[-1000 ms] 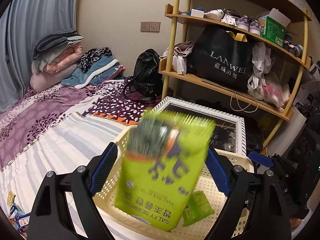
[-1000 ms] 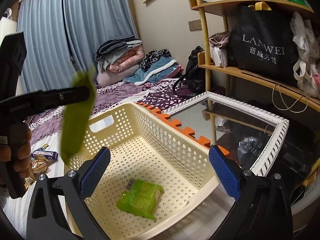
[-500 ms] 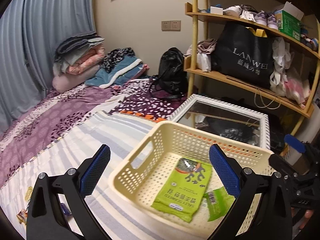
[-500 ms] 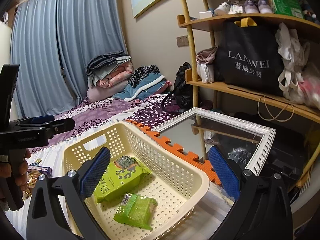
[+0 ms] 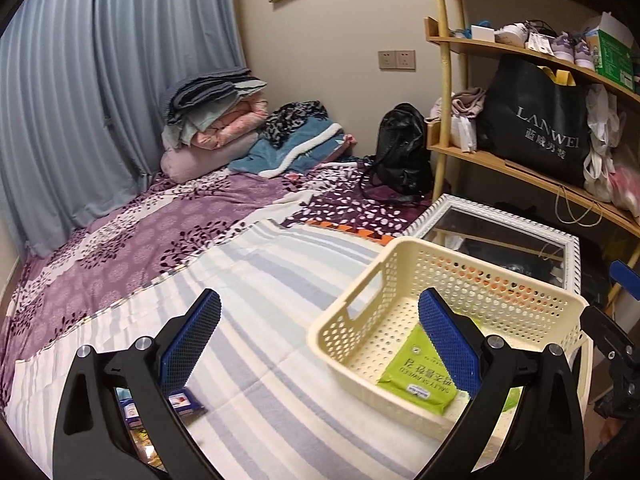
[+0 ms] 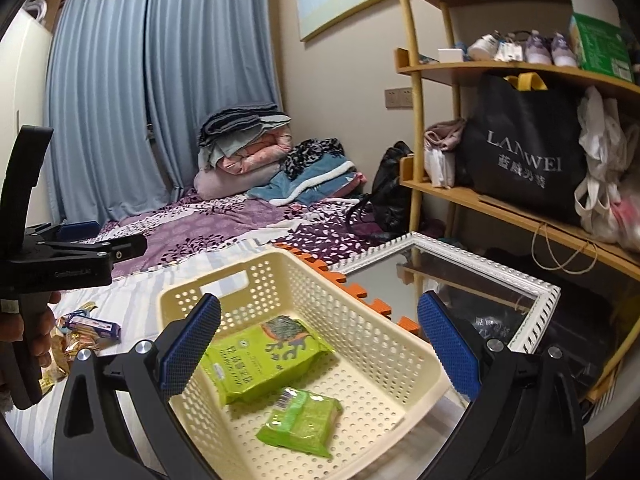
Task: Organize snacks
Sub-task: 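Move both tools back toward the remaining snack pile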
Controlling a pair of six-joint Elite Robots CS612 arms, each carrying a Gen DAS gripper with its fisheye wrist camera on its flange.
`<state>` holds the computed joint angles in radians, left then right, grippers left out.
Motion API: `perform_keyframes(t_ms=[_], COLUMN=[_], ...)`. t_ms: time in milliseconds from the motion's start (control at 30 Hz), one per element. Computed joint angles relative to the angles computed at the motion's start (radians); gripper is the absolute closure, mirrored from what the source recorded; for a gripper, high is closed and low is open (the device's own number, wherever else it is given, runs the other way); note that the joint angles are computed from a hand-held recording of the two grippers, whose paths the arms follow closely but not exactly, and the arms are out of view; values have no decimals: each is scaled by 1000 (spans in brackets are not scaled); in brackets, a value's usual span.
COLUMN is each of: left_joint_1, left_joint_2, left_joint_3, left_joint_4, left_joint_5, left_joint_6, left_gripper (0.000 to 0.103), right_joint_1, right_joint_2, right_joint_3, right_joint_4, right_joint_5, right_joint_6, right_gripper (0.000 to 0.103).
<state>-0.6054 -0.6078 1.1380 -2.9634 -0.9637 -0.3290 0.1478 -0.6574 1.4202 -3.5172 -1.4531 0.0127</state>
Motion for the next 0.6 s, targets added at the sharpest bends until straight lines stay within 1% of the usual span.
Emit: perform_keyframes(t_ms=[67, 233, 367, 467, 600], left_joint_1=[-2, -5, -11, -11, -10], left_joint_2=[-14, -50, -73, -93, -121], left_joint_3=[27, 98, 144, 183, 237], left_joint_4=[-11, -55, -80, -97, -108], left_joint_5=[30, 80, 136, 155, 178], left_joint_6=[-5, -18, -16, -26, -62], left_gripper=[3, 3, 3, 3, 3], right_joint_1=[4, 17, 30, 40, 53], right_joint_2=[-3, -12, -16, -19, -21], right_joint_3=[3, 1, 2, 4, 2], right_joint_4=[5, 37, 43, 41, 57], right_joint_5=[11, 29, 45, 61, 91], right_joint_6=[-10, -27, -49, -70, -93], right_gripper=[5, 5, 5, 5, 5])
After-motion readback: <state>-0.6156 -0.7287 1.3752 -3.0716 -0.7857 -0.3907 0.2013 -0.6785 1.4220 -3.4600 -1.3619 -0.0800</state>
